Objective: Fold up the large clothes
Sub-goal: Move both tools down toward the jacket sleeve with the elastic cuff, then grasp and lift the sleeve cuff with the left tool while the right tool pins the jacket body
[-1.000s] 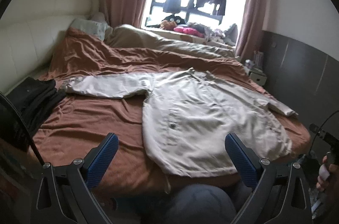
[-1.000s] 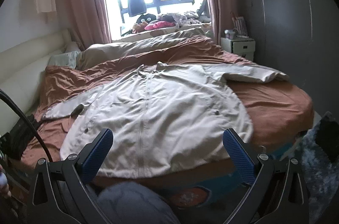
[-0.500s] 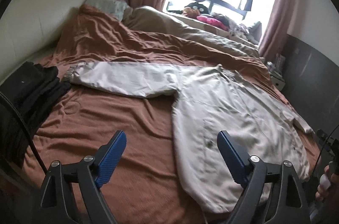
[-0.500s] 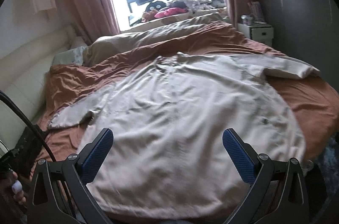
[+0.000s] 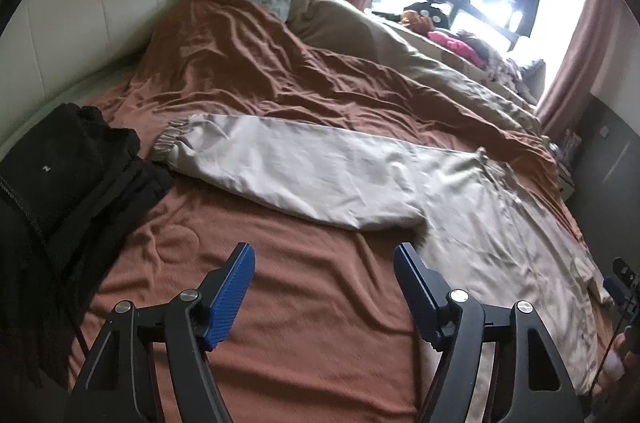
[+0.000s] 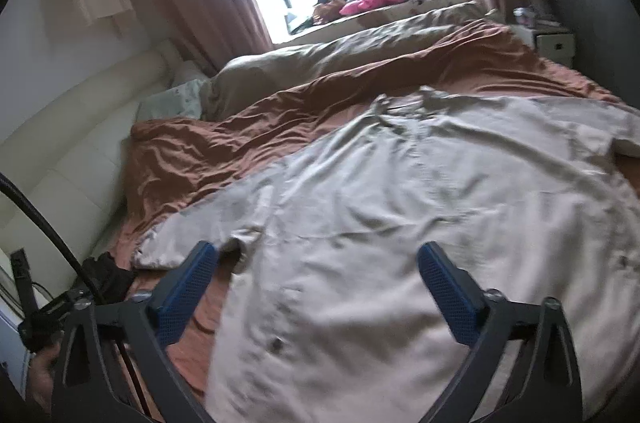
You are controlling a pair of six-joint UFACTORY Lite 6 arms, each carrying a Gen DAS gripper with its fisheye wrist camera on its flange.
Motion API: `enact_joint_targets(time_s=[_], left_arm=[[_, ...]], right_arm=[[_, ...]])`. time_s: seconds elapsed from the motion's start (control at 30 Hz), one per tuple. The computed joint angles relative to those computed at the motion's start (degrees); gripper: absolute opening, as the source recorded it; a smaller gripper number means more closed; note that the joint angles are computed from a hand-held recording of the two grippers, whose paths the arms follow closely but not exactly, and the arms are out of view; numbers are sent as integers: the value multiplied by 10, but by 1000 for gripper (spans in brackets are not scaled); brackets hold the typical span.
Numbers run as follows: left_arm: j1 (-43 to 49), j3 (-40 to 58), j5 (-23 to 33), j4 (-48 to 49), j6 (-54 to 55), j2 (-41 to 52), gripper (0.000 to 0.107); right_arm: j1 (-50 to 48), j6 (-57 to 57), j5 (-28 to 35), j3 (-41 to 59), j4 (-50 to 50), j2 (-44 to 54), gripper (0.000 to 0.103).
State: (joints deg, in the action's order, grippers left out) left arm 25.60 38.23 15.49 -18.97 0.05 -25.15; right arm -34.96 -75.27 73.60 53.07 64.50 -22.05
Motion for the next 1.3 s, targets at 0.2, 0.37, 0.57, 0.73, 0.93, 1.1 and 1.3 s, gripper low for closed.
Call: enact_joint_targets(time_s=[0.2, 0.37, 0.57, 0.73, 0.93, 1.1, 1.3], left_arm=[[80, 93, -3, -256, 274, 162, 72], [121, 173, -2, -384, 395, 300, 72], [141, 293, -6, -422, 400, 474, 72], [136, 394, -25, -306, 258, 591, 67], [136, 528, -9, -86, 14, 705, 15], [132, 553, 7, -17, -46, 684, 5], [109, 598, 45, 49, -84, 625, 3]], right_arm=[[203, 49, -158, 20, 2, 70, 79], [287, 81, -209, 77, 1, 175, 67], [349, 172, -234, 212, -52, 307, 61], [381, 239, -222, 311, -88, 392, 48], [420, 295, -198, 423, -102, 497, 27], [437, 324, -164, 513, -108, 585, 20], [459, 376, -115, 627, -96, 685, 16]])
